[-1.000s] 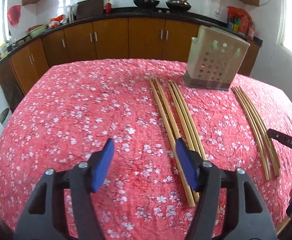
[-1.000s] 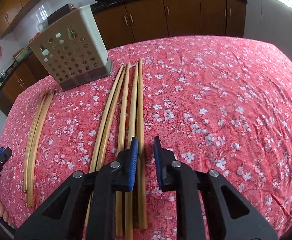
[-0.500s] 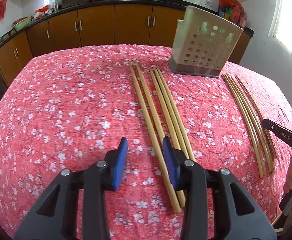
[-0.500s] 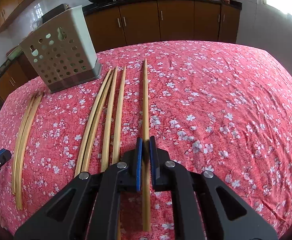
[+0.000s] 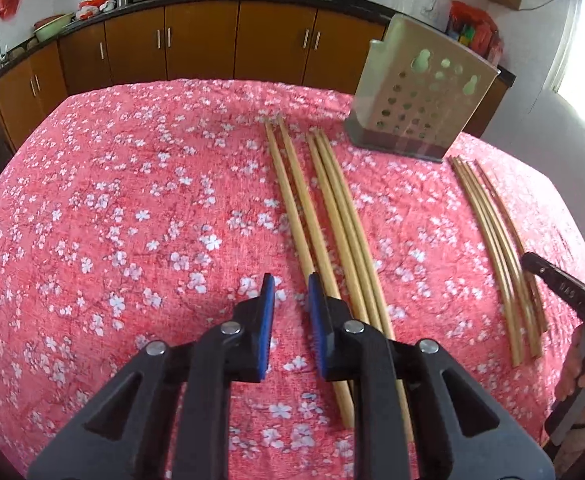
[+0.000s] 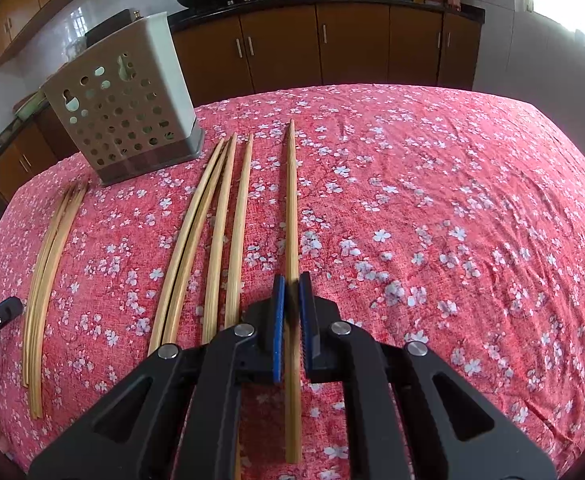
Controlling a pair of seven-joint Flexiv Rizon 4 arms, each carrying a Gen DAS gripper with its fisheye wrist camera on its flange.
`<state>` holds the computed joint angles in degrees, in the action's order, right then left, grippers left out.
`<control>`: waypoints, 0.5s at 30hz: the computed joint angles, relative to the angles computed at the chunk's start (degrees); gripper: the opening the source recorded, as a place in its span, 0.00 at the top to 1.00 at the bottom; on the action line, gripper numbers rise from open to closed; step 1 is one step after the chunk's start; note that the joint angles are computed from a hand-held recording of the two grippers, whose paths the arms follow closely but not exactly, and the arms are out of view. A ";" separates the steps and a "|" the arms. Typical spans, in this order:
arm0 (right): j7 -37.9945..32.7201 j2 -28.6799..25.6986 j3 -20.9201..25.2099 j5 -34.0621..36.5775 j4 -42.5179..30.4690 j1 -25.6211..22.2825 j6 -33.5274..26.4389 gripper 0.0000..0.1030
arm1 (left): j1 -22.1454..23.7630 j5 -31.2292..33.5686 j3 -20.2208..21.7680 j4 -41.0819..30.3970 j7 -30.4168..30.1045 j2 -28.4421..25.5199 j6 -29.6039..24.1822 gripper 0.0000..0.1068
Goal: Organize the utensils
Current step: 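Lower the right tool and grasp one bamboo chopstick while the left tool grasps another, then lift the chopsticks with both tools and carry them over the utensil holder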
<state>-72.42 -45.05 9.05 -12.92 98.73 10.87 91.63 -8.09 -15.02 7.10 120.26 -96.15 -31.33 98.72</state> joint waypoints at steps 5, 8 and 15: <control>0.18 0.00 -0.44 0.05 0.10 0.42 0.30 0.92 | -2.92 0.60 2.62 -2.60 0.74 -1.15 -4.26 0.83; 0.17 0.06 -0.16 0.11 0.11 0.18 0.11 0.92 | -8.35 2.03 8.87 -4.27 -1.25 -2.30 -6.17 0.88; 0.01 -0.11 -1.10 -0.21 0.43 0.72 1.27 0.92 | -7.85 4.11 12.29 -6.62 -4.75 -3.69 -7.56 0.93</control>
